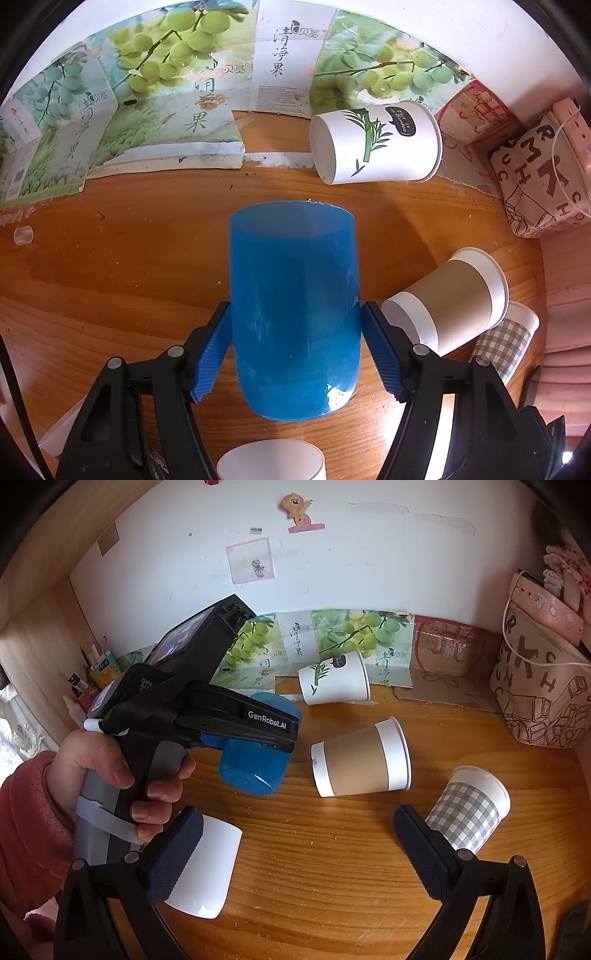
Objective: Flip cup upright
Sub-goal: 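Close the left gripper around the body of the blue cup, then lift the blue cup with the left gripper and rotate it toward the right gripper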
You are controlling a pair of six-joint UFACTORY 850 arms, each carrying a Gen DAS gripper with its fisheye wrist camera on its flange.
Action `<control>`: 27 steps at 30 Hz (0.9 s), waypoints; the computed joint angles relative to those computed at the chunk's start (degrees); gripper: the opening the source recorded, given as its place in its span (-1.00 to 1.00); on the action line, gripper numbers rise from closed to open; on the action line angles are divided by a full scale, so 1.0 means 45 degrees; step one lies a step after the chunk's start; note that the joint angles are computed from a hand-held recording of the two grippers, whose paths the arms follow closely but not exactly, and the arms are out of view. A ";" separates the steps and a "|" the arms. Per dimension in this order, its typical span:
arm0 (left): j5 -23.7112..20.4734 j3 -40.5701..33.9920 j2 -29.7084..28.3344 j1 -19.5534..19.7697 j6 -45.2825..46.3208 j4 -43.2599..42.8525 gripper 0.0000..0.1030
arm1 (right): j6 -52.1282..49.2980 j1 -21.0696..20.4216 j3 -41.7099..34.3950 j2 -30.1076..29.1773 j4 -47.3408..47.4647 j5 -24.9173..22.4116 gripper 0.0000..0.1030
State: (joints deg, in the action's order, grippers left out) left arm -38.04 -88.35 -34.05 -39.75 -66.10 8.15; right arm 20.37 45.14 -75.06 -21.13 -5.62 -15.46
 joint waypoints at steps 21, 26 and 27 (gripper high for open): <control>-0.0787 0.0382 0.1149 -0.0711 -0.1483 0.2212 0.41 | 0.2172 0.0337 0.0991 0.1159 -0.2642 0.0684 1.00; -0.1250 0.0434 0.1656 -0.1240 -0.2292 0.3160 0.41 | 0.4522 0.0597 0.1618 0.1885 -0.5288 0.0988 1.00; -0.1380 0.0422 0.1730 -0.1376 -0.2485 0.3340 0.41 | 0.5033 0.0658 0.1747 0.2027 -0.5837 0.1021 1.00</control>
